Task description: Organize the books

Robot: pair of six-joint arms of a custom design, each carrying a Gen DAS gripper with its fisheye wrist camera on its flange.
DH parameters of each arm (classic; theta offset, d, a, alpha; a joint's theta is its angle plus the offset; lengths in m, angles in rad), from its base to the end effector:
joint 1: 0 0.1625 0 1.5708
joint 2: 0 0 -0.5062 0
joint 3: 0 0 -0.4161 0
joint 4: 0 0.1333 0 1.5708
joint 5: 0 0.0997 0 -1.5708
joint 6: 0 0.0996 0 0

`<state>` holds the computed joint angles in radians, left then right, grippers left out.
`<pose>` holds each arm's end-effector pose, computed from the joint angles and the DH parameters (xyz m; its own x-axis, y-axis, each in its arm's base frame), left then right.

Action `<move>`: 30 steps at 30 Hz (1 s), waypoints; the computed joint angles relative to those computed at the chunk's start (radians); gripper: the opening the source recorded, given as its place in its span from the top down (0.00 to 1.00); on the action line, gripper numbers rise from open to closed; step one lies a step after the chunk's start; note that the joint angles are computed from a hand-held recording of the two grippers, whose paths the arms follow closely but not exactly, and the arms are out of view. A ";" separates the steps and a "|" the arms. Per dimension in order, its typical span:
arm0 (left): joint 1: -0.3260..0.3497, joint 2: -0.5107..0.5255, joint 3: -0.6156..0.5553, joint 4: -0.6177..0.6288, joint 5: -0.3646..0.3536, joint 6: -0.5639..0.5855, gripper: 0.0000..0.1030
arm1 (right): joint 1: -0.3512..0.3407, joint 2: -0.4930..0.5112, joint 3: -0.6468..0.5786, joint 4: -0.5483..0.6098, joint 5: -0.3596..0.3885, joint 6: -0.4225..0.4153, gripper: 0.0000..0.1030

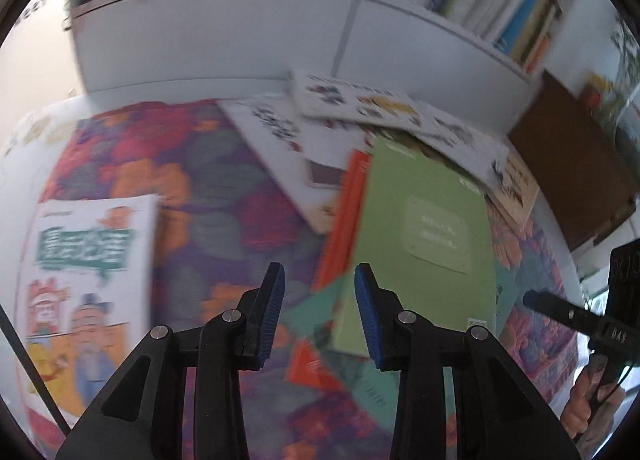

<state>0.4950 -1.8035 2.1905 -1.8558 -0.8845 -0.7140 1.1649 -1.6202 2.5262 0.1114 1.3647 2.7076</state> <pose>-0.2234 -0.3438 0.4112 -0.8081 0.2282 -0.5431 0.4581 0.8230 -0.3359 0.0630 -0.2427 0.2053 -0.9957 -0.0677 0.0631 -0.0912 0.8301 -0.5501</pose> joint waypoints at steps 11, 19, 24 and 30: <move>0.011 0.093 0.064 -0.079 0.029 0.049 0.67 | -0.257 0.030 0.010 0.045 -0.177 -0.142 0.58; 0.021 0.082 0.090 -0.170 -0.033 0.121 0.66 | -0.279 0.097 0.026 0.005 -0.219 -0.209 0.58; -0.006 0.095 0.109 -0.184 -0.030 0.123 0.62 | -0.325 0.099 0.031 0.026 -0.259 -0.226 0.57; -0.016 0.104 0.098 -0.158 -0.092 0.137 0.61 | -0.276 0.059 0.007 0.072 -0.181 -0.163 0.51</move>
<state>0.4791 -1.6997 2.2883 -2.0140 -0.9762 -0.5771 0.8892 -1.5612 2.5336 0.1837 1.1835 2.5443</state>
